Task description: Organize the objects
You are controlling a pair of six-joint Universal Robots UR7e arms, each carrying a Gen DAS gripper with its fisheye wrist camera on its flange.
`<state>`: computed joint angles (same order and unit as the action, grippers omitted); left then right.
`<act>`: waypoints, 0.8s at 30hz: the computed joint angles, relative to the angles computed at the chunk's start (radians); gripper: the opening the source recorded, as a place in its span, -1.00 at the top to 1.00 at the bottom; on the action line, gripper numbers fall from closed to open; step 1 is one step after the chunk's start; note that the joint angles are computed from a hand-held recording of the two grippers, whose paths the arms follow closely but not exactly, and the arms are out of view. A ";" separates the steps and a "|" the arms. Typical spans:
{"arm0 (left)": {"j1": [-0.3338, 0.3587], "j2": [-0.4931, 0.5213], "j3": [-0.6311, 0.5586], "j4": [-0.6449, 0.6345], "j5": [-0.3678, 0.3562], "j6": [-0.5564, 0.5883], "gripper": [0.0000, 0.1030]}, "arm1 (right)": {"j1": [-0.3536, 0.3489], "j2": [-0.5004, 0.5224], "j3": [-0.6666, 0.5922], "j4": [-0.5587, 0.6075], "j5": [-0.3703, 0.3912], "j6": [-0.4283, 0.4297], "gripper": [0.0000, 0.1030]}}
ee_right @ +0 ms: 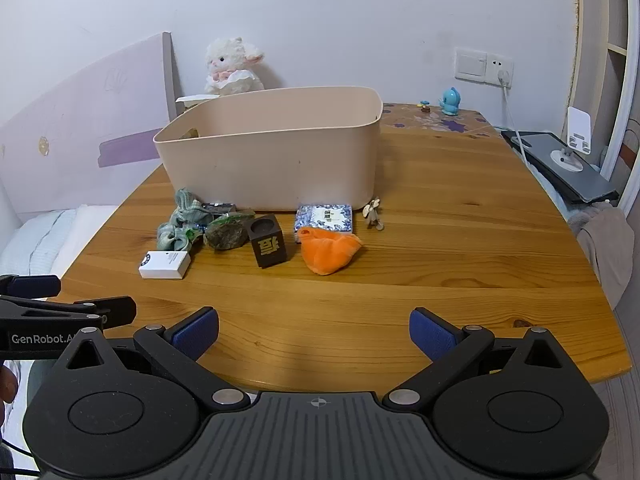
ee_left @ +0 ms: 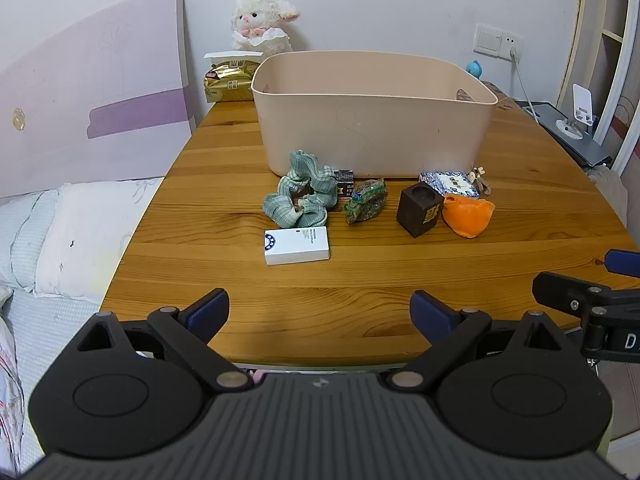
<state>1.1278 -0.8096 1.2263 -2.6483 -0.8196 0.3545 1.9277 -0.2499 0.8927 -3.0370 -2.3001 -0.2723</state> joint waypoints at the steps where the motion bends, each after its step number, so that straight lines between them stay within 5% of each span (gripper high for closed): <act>1: 0.000 0.000 0.002 -0.002 0.000 0.001 -0.89 | 0.000 -0.002 0.002 0.000 0.001 0.001 -1.00; 24: -0.001 0.002 0.000 0.006 0.004 0.001 -0.89 | -0.005 -0.010 0.008 0.016 0.011 0.023 -1.00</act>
